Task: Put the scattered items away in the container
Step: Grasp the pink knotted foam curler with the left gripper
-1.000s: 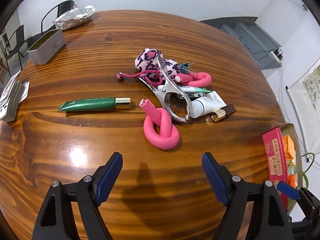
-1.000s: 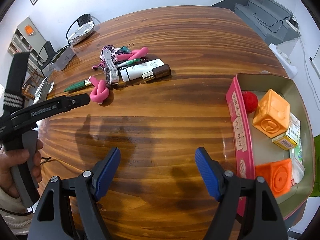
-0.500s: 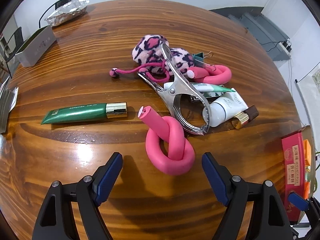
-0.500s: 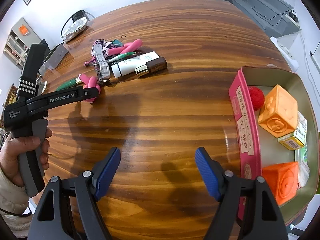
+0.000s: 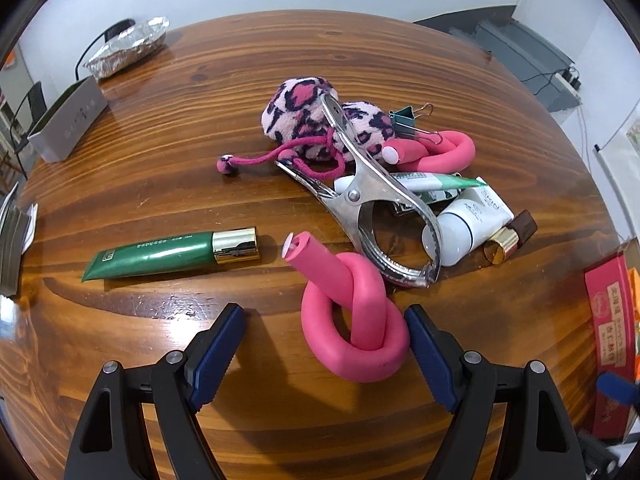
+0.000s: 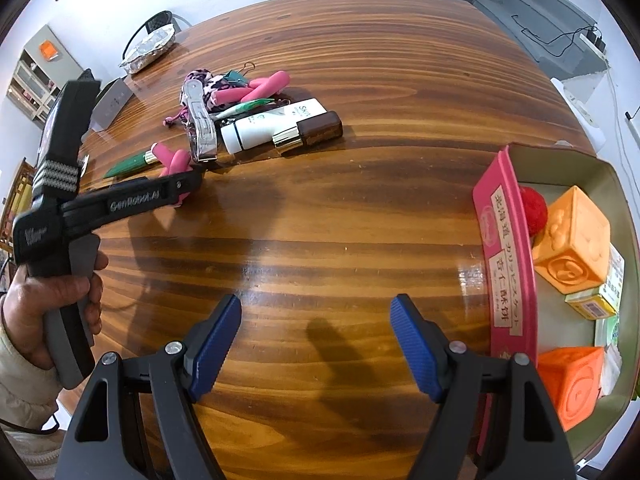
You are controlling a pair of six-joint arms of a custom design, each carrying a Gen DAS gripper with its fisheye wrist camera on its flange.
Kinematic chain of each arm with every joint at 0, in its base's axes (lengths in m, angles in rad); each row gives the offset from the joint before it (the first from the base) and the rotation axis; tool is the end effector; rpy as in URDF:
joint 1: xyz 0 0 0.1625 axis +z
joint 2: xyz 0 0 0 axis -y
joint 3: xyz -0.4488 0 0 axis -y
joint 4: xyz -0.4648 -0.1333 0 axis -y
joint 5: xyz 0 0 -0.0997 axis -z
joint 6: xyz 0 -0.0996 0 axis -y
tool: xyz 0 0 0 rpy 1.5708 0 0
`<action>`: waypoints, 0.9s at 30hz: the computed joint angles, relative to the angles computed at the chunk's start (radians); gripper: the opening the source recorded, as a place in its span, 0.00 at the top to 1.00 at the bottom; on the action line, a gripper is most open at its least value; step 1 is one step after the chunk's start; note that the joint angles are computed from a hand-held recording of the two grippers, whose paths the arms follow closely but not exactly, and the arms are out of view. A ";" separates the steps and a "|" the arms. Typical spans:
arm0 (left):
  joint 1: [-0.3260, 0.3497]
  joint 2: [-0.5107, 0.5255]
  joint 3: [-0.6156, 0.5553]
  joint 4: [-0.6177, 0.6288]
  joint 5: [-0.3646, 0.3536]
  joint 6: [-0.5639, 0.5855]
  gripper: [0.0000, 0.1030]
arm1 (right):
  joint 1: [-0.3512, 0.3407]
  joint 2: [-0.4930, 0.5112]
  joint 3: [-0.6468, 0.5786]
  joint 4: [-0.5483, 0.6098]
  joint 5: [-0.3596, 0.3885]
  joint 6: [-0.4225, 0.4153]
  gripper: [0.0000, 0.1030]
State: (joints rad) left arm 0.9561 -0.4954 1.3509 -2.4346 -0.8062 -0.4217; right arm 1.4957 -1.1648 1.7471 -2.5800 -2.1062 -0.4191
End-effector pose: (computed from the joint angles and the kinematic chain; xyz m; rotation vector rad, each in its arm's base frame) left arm -0.2961 -0.7702 -0.0461 0.2307 2.4250 -0.4939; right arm 0.0304 -0.6959 0.2825 0.2816 -2.4896 0.3579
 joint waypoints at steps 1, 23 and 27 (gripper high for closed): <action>-0.001 -0.003 0.008 -0.007 0.003 0.004 0.20 | -0.001 0.003 -0.003 0.000 0.000 0.000 0.22; -0.017 -0.107 0.127 -0.066 0.016 -0.033 0.55 | 0.012 0.192 -0.215 -0.077 0.016 -0.159 0.22; -0.016 -0.111 0.124 -0.066 0.013 -0.035 0.55 | 0.004 0.230 -0.265 -0.042 -0.008 -0.193 0.22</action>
